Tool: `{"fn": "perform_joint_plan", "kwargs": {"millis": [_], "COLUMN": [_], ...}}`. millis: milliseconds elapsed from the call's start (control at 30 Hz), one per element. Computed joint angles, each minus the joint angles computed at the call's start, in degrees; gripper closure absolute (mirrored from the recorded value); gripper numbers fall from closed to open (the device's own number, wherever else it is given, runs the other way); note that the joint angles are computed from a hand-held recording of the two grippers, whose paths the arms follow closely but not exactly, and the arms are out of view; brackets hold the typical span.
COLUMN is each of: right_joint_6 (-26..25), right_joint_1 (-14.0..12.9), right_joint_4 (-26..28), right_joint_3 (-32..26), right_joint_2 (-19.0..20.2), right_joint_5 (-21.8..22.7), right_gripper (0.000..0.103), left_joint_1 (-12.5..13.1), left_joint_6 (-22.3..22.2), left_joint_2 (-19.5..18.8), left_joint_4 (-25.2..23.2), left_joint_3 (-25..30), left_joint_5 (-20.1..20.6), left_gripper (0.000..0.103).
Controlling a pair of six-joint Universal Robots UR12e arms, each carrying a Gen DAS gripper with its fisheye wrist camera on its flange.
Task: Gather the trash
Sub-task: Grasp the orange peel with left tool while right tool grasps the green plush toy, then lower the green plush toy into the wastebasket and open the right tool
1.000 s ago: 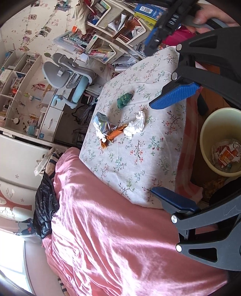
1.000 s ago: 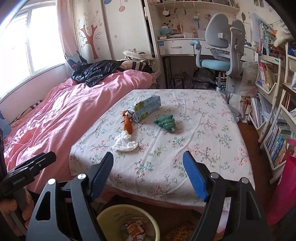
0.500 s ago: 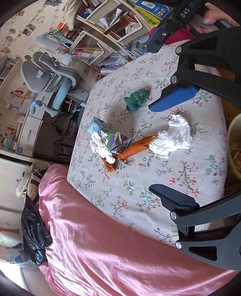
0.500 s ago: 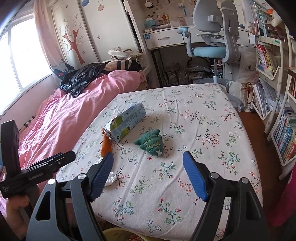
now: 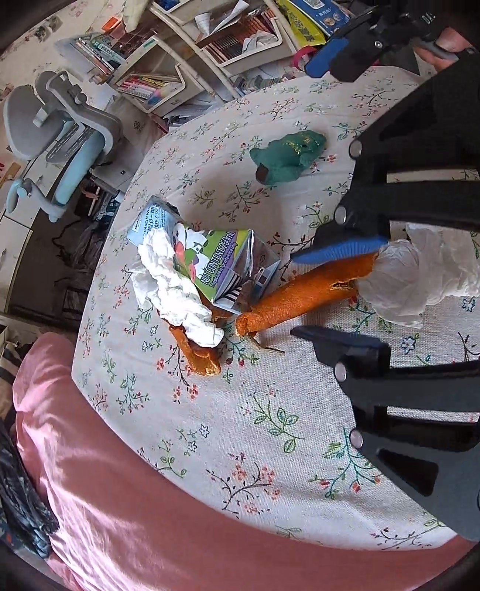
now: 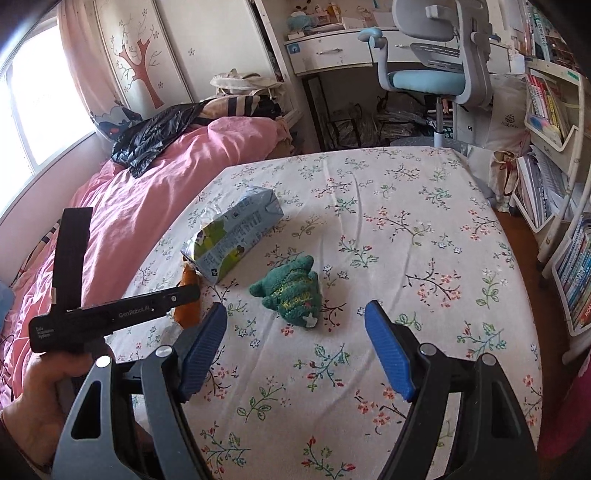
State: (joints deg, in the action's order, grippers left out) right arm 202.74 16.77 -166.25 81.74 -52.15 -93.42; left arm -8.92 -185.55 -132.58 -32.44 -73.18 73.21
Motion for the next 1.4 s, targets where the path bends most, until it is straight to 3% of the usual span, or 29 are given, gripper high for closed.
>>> {"fn": "perform_joint_plan", "kwargs": {"millis": [133, 233, 400, 533, 767, 1133, 1400], "right_joint_6": [-1.5, -1.7, -1.8, -2.0, -3.2, -4.9, -7.1], "right_joint_1": [-0.2, -0.2, -0.2, -0.4, -0.4, 0.3, 1.8], "right_joint_4": [3.1, 4.1, 6.7, 9.7, 8.9, 6.0, -0.1], "right_joint_3": [-2.6, -4.0, -6.0, -7.3, -6.9, -6.8, -4.2], "right_joint_2": [1.6, 2.5, 3.9, 4.8, 4.4, 4.1, 1.8], "right_joint_5": [1.8, 2.5, 2.5, 2.6, 3.5, 4.4, 4.7], "right_gripper": [0.03, 0.03, 0.036, 0.052, 0.065, 0.066, 0.066], "left_joint_1": [0.5, 1.6, 3.8, 4.5, 3.9, 3.9, 2.9], "left_joint_6": [1.4, -0.7, -7.0, -10.0, -9.1, -8.8, -3.6], "left_joint_2": [-0.2, 0.5, 1.6, 2.5, 3.6, 4.8, 7.9], "left_joint_4": [-0.9, 0.0, 6.0, 11.9, 17.8, 23.1, 28.9], "left_joint_3": [0.6, 0.0, -2.2, -3.9, -5.0, -6.9, -12.3], "left_joint_5": [-0.7, -2.9, -7.3, -8.4, -5.5, -4.6, -0.6], "left_gripper": [0.087, 0.088, 0.088, 0.088, 0.088, 0.088, 0.088]}}
